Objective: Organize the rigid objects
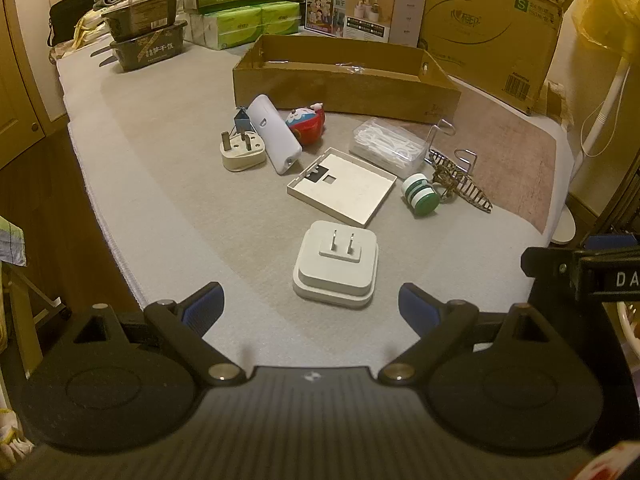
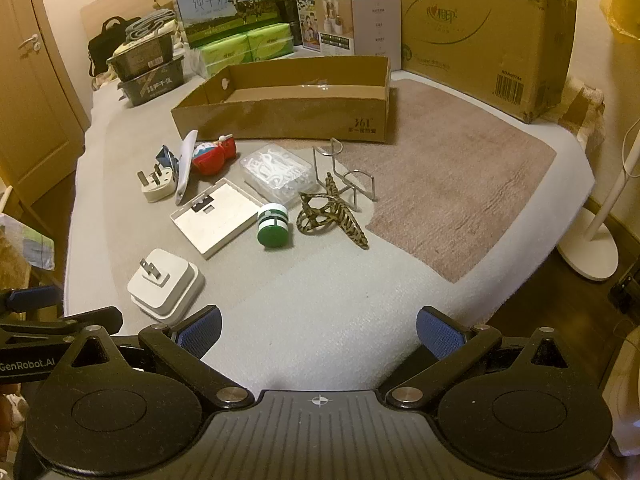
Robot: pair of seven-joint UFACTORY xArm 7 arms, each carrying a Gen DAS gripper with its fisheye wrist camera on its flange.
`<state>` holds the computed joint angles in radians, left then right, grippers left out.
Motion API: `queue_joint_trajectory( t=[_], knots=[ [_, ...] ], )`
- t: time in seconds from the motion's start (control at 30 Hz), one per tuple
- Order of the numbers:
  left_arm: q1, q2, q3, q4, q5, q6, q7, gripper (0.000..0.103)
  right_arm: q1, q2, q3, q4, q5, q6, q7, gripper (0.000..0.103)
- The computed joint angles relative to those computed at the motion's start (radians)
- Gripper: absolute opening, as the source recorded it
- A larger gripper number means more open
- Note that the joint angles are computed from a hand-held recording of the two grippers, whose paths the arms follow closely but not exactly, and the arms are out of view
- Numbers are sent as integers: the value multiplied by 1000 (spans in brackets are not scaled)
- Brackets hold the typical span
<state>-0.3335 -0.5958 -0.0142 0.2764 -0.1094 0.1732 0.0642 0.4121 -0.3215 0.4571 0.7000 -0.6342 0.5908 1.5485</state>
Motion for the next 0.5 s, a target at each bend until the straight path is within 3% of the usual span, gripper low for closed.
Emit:
queue_joint_trajectory(
  t=[0.5],
  knots=[
    [-35, 81, 37, 39, -22, -26, 56, 93, -16, -3, -7, -21, -18, -23, 16, 103]
  ],
)
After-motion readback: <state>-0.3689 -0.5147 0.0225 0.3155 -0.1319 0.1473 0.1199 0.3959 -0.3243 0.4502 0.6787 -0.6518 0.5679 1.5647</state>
